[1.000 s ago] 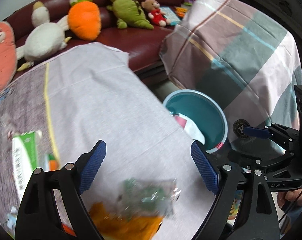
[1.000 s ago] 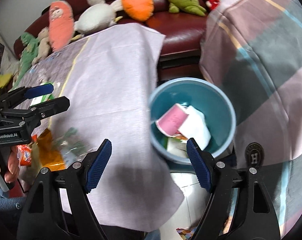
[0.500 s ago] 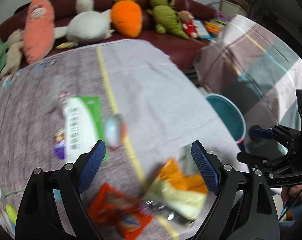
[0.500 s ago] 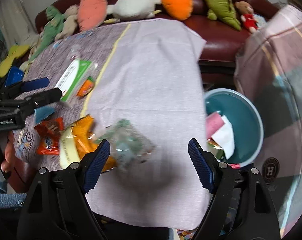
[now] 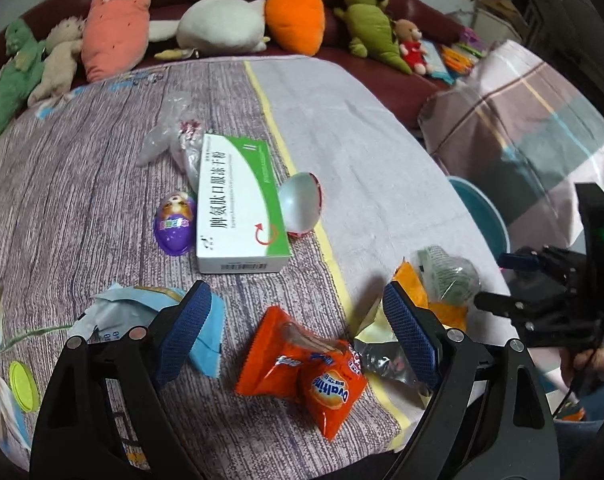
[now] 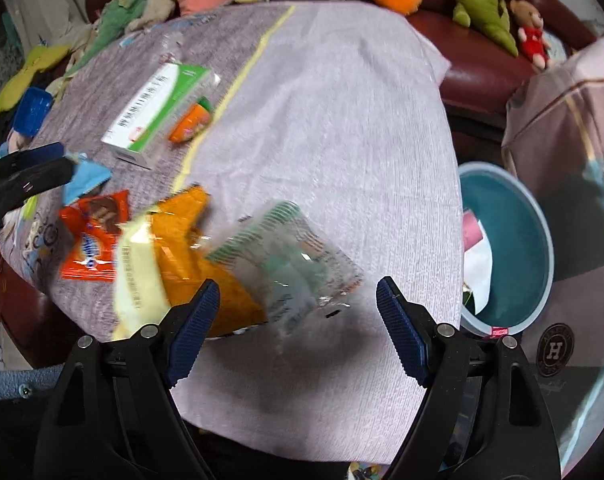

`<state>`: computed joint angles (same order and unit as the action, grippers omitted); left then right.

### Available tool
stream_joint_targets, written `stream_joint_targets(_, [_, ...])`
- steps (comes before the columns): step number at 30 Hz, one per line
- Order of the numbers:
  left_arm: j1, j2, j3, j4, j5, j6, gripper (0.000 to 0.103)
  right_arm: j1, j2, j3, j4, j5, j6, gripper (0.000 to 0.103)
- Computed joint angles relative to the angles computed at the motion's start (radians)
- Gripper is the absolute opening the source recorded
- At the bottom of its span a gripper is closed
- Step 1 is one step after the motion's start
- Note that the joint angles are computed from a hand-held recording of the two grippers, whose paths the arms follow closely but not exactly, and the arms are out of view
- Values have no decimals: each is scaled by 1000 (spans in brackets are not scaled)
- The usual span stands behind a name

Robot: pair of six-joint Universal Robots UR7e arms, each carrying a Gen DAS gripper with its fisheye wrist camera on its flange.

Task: Collect trash
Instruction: 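Grasp the clear plastic bag with the right gripper while the left gripper grasps the yellow-orange snack wrapper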

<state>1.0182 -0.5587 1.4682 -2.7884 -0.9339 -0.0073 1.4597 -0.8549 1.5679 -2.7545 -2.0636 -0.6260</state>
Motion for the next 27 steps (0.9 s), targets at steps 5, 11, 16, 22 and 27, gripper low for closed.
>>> stream_joint_targets(5, [2,32,-37,31,-10,-24,88,-25,27,-44,69,24,-3,77])
stream_joint_targets(11, [6,63,-83,75,-1,-38,88,-48,40,-60,103,82,-14,54])
stream_joint_targets(16, [3,72,-96,91,-10,-48,88,-55,28,-52,89,115,-27,36])
stream_joint_targets(22, [-19,70,-78,103,-28,-40,88,-66,-10,-13,45,132,-13,35])
stream_joint_targets(27, [-50,41,-12,80,-83,-41,88,-79,-73,53,-33,160,-6,35])
